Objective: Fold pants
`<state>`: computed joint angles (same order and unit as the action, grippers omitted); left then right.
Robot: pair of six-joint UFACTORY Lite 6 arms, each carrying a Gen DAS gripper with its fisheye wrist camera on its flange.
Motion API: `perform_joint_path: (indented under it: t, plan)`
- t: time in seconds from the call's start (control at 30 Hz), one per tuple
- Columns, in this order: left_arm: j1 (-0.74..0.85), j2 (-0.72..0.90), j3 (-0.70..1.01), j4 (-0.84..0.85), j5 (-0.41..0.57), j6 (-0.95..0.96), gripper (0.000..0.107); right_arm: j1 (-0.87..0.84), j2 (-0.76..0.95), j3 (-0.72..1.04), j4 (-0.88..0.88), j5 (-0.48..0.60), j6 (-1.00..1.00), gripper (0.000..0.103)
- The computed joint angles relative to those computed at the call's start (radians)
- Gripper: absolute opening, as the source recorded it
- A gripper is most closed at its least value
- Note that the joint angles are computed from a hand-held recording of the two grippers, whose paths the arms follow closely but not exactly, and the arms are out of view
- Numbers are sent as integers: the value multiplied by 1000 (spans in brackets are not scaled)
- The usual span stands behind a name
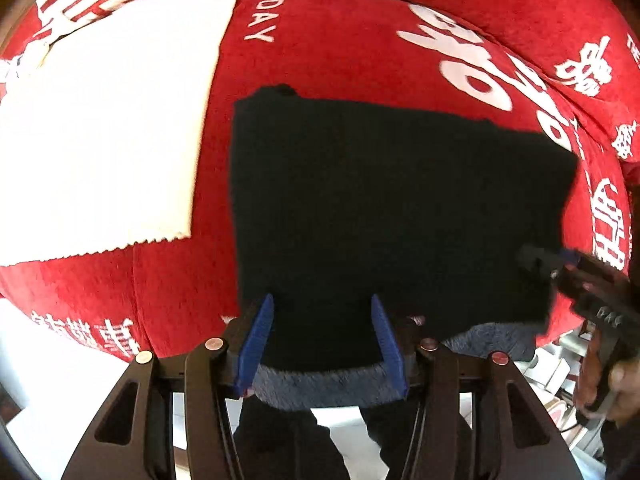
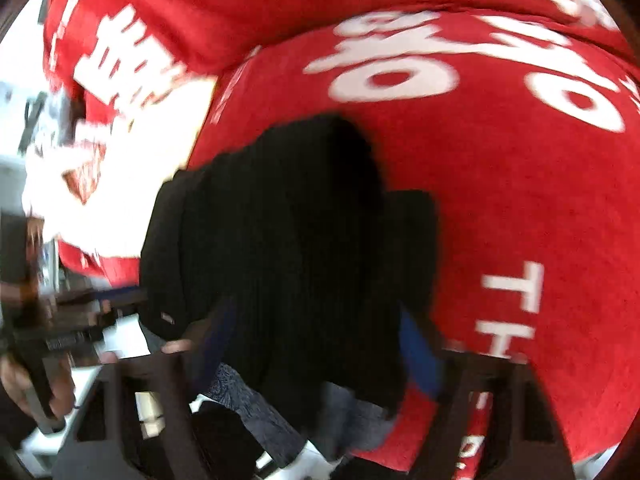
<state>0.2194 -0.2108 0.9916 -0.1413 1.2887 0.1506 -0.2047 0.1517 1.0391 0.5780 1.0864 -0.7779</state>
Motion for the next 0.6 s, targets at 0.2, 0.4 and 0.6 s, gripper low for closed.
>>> perform_joint_path:
  t: [0.2, 0.4, 0.6]
  plan:
    - [-4, 13, 28, -48, 9, 88, 79, -127, -239, -10, 35, 188, 48, 15]
    - [-77, 14, -81, -9, -70, 66, 80, -151, -153, -174, -29, -1, 158, 34]
    - [0, 80, 93, -44, -15, 82, 80, 13, -256, -25, -199, -24, 308, 48]
